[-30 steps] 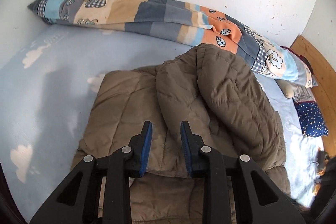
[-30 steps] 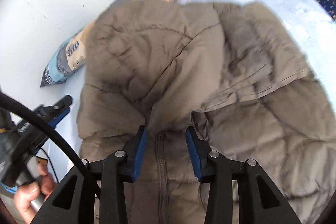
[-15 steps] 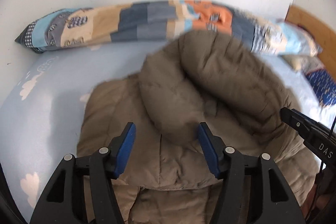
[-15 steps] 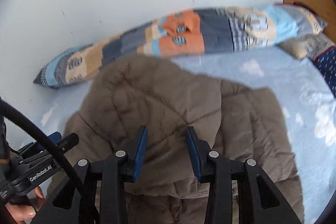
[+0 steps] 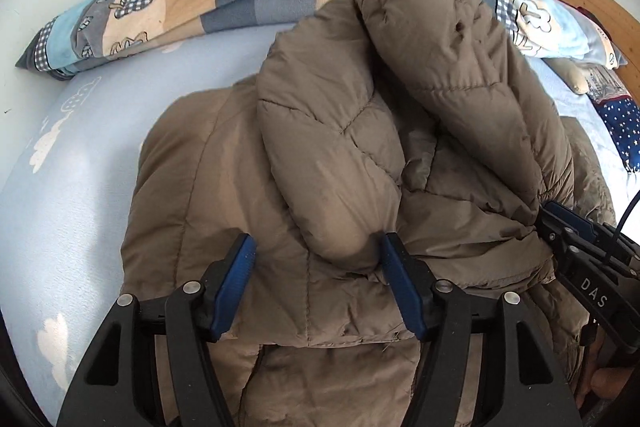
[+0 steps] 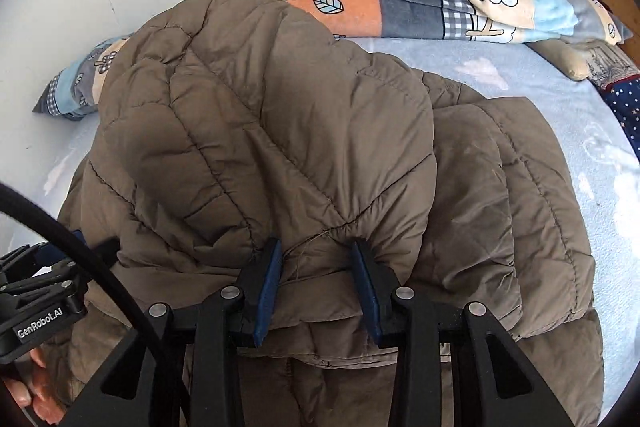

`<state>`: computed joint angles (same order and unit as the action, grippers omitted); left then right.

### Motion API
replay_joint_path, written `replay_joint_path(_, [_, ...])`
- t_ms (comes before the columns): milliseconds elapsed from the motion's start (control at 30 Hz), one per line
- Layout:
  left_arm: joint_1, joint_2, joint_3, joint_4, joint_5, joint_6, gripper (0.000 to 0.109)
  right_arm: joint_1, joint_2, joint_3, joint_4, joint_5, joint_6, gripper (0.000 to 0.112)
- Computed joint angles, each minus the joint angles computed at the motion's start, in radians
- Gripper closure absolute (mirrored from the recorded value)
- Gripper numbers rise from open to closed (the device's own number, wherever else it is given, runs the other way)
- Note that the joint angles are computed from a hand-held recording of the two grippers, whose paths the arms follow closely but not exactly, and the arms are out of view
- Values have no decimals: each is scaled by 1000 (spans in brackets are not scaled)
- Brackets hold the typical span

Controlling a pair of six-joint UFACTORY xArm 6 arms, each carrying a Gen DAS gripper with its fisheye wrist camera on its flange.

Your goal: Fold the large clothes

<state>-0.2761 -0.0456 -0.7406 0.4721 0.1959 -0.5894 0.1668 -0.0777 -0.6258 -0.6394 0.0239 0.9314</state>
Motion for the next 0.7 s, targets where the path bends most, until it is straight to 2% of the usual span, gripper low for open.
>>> replay_joint_path(100, [-1,-37,23,50,-25,-50,44,12,-18,18,113,-1,-82,73])
replay_joint_path(167, [5,-62,29,152,-42,-135,44,26,-50,33,209,10,-155,73])
replay_joint_path(200, [5,-70,31,193,-44,-169,44,30,-69,41,211,10,-152,73])
replay_joint_path(267, [13,-88,33,291,-70,-252,44,26,-106,47,133,20,-83,73])
replay_joint_path(367, [17,-84,27,333,-94,-275,44,22,-147,57,1,12,32,73])
replay_joint_path(433, [10,-71,24,304,-92,-241,44,21,-162,49,-119,17,125,73])
replay_joint_path(467, [6,-64,23,268,-88,-205,44,23,-165,48,-133,13,134,73])
replay_joint_path(533, [-7,-46,19,200,-80,-135,44,36,-161,52,-66,2,71,73])
replay_joint_path(700, [-22,-17,-3,205,-38,-130,44,64,-119,51,66,18,-46,73])
